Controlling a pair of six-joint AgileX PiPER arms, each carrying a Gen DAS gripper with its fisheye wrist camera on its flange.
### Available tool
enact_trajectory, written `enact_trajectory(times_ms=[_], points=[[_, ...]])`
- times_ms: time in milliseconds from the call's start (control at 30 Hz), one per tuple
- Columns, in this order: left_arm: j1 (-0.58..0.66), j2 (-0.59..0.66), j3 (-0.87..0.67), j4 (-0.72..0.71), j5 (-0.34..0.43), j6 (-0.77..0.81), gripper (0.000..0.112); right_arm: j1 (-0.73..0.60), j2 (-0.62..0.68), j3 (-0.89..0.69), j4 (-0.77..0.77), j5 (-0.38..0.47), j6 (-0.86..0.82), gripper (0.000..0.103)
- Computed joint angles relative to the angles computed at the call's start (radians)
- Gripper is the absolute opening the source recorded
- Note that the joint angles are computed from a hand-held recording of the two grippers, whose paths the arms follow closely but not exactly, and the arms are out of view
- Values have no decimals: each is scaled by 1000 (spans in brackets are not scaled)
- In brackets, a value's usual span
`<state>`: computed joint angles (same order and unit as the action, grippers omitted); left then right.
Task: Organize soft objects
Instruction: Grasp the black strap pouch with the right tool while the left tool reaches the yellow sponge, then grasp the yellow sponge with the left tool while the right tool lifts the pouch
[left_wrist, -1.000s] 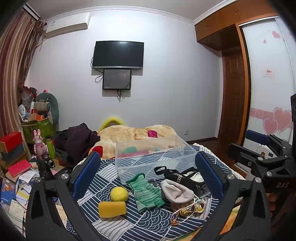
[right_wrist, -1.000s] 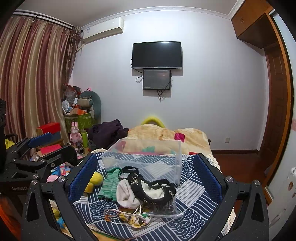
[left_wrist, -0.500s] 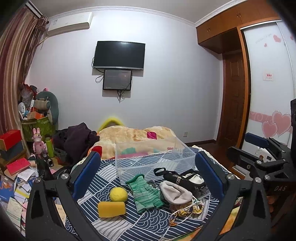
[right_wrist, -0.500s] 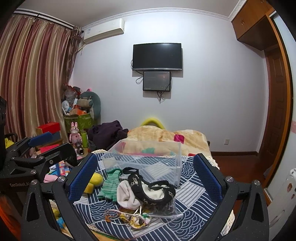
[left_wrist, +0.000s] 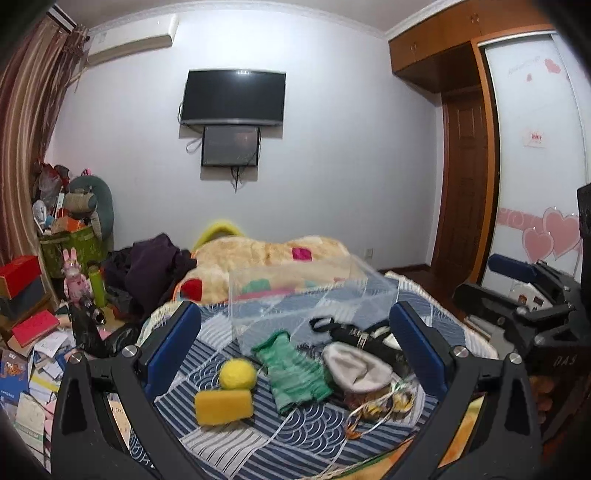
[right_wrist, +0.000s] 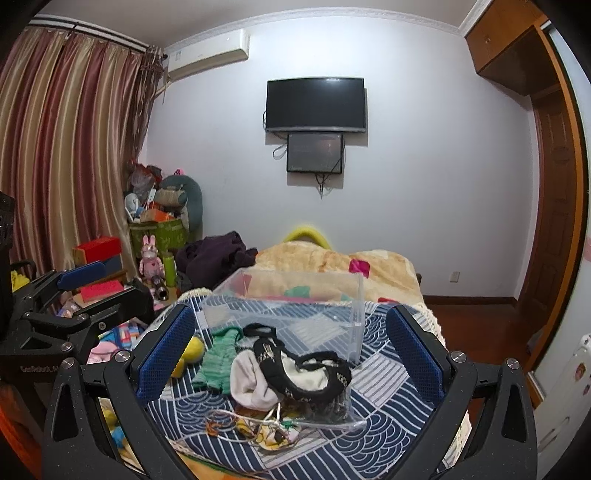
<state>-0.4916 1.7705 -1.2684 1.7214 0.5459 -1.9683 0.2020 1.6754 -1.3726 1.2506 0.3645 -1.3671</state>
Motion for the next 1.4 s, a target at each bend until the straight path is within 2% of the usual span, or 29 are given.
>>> enact_trajectory(times_ms=[133, 333, 400, 533, 600, 733, 833, 933, 1100, 1200, 1400], points=[[41, 26, 7, -84, -34, 48, 103, -23, 60, -52, -141, 65, 162, 103], [132, 72, 18, -192, -100, 75, 100, -36, 140, -113, -322, 80, 360, 101], [160, 92, 11, -233, -128, 93, 95, -47, 162, -139, -362, 106, 408, 92], [204, 149, -33, -369, -165, 202, 92, -58, 199, -190, -439, 148, 508, 85], [207, 188, -66, -426, -155, 257, 91, -61, 224, -227, -470, 178, 550, 79], [228, 253, -128, -589, -165, 422, 81, -60, 292, -312, -540, 239, 641, 74], [235, 298, -174, -682, -137, 503, 73, -55, 350, -388, -609, 303, 722, 60], [250, 293, -155, -689, -189, 503, 64, -71, 382, -426, -580, 371, 730, 48], [220, 282, -144, -601, -149, 441, 60, -86, 355, -383, -544, 352, 707, 26], [211, 262, -127, -568, -143, 415, 59, -91, 334, -361, -531, 323, 699, 19], [191, 204, -84, -490, -138, 338, 59, -105, 281, -315, -447, 260, 639, 16]])
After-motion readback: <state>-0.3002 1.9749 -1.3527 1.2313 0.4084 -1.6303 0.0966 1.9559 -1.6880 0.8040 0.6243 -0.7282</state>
